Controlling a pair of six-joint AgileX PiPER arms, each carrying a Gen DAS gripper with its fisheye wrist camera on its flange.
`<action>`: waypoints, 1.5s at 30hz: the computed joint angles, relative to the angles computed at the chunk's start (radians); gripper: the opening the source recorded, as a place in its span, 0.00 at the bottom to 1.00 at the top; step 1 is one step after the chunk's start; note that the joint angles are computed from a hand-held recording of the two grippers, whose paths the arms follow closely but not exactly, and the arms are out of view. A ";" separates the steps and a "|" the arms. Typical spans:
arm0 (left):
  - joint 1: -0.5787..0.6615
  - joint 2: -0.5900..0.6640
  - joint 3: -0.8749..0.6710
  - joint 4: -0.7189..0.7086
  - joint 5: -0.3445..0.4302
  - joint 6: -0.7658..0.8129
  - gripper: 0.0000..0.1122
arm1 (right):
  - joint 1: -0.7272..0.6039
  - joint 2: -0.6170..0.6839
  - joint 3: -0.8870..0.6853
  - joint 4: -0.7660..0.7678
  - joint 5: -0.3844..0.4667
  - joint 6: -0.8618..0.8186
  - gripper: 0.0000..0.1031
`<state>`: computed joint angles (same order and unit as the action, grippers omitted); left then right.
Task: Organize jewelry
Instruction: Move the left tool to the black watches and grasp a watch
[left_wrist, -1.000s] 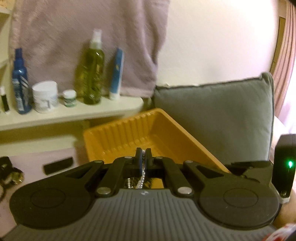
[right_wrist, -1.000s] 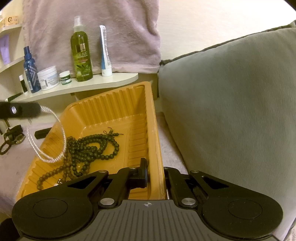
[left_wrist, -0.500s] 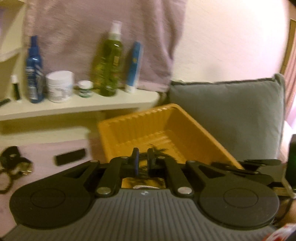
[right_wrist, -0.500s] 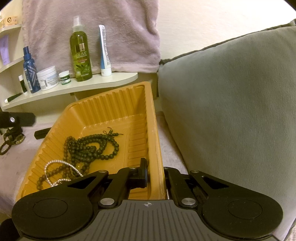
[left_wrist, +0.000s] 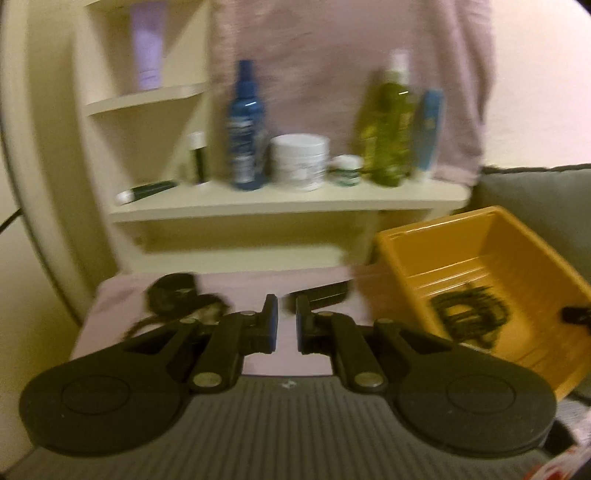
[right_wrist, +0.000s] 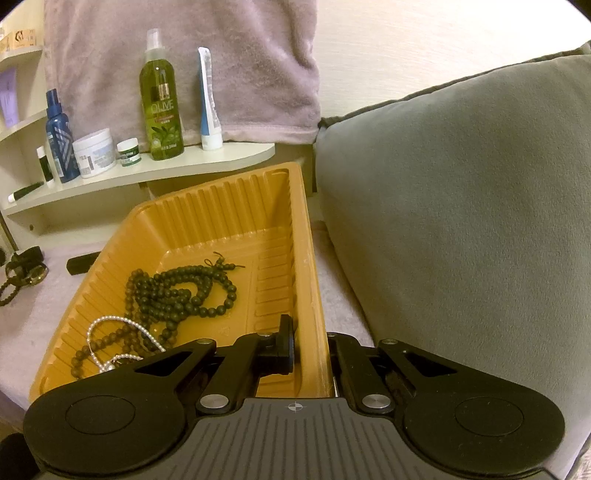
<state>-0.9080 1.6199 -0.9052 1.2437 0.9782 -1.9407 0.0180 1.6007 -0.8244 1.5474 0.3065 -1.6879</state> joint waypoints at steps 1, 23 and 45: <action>-0.001 -0.010 0.021 -0.004 0.009 -0.010 0.07 | 0.000 0.000 0.001 -0.001 -0.001 -0.001 0.03; 0.316 0.018 0.152 0.126 -0.215 0.064 0.27 | 0.014 0.006 -0.013 -0.041 -0.024 0.026 0.04; 0.265 0.007 0.108 0.038 -0.229 0.179 0.12 | 0.015 0.009 -0.014 -0.026 -0.025 0.010 0.04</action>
